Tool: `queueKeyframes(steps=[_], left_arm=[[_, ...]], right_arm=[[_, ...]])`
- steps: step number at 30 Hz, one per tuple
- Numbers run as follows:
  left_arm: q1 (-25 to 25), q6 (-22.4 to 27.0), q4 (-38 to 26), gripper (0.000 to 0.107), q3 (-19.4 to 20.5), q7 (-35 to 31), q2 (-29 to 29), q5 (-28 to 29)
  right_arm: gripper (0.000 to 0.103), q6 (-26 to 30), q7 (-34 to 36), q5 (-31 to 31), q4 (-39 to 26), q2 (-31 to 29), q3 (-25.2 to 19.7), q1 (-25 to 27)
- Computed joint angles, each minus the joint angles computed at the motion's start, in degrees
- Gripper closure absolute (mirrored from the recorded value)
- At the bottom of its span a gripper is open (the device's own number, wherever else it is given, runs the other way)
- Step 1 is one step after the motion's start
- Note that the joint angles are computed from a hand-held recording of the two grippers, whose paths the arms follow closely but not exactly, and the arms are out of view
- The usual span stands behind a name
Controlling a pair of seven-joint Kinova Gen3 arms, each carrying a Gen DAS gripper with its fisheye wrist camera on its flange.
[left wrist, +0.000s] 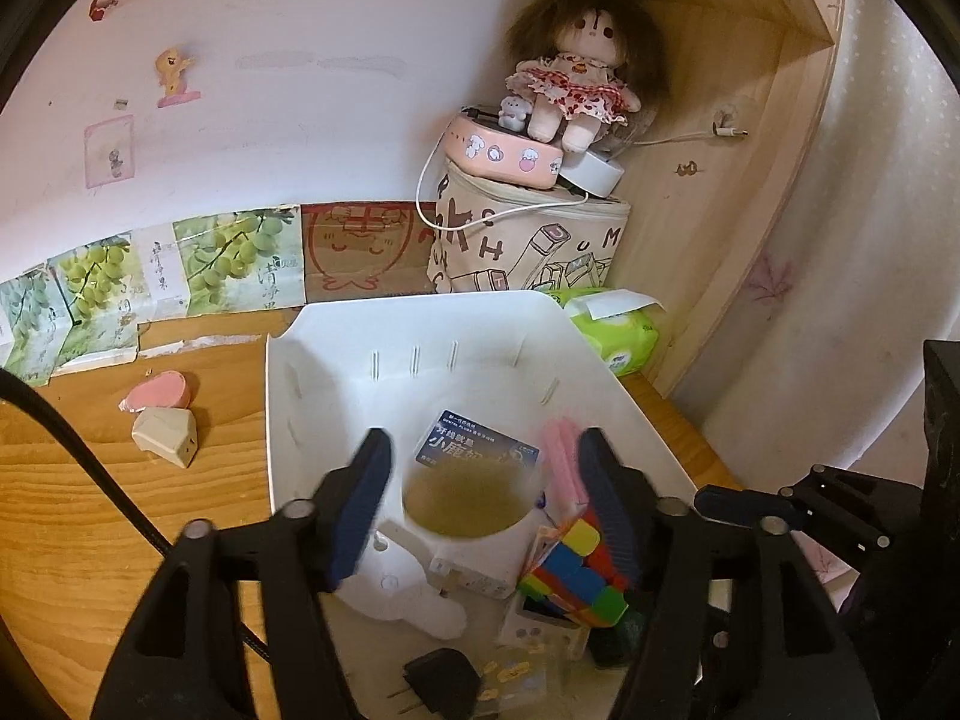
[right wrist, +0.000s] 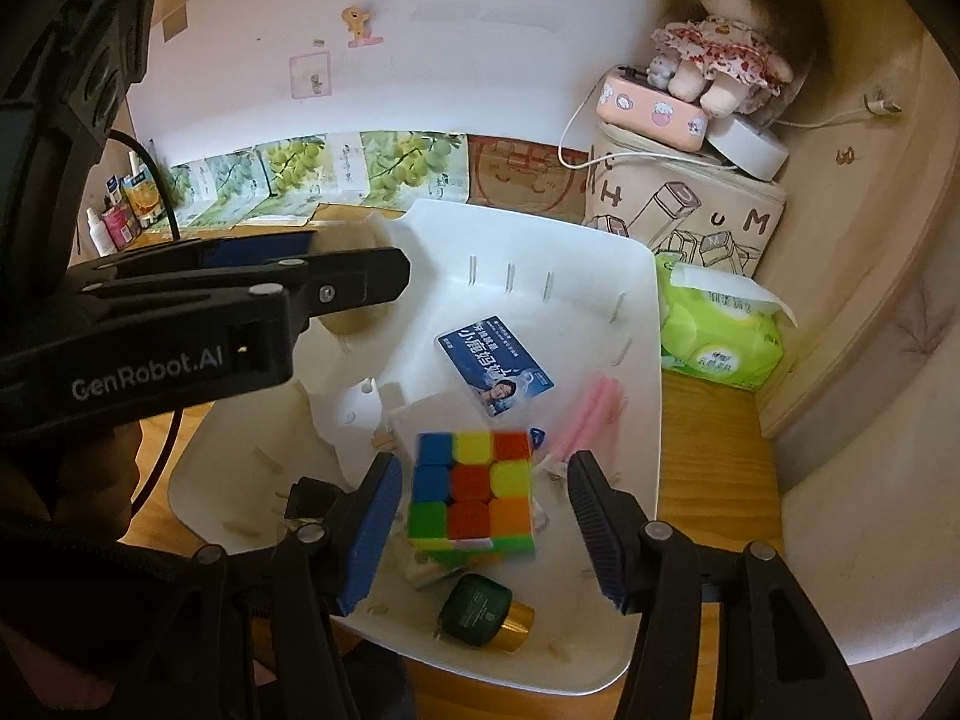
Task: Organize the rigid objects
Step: 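Lower the compact and cube into the tray and open both tools, then withdraw both tools from the tray toward the pink case and beige block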
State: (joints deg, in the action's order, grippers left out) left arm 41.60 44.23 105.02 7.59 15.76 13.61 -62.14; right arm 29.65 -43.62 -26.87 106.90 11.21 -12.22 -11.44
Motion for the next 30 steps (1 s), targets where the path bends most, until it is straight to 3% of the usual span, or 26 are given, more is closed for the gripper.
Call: queueKeyframes(steps=[2, 10, 20, 30], left_arm=[[0.0, 0.5, -0.3, 0.027, 0.1, -0.7, 0.2, 0.1], [-0.3, 1.1, -0.2, 0.026, 0.2, -4.1, -0.2, 2.3], [-1.7, 2.0, 5.1, 0.026, 2.0, -3.6, -4.9, 2.0], [-7.4, 1.7, 11.9, 0.026, 5.8, -4.7, -12.2, 3.7]], right_arm=[[0.037, 0.1, -1.0, 0.5, -0.2, 0.2, 0.3, -0.3], [0.028, -0.1, -4.1, 1.8, -0.1, 0.1, 0.3, -1.5], [0.027, -0.7, -13.3, 6.5, 0.2, -0.5, 0.3, -6.3], [0.027, -2.7, -26.0, 14.1, 0.8, -1.3, -0.4, -13.9]])
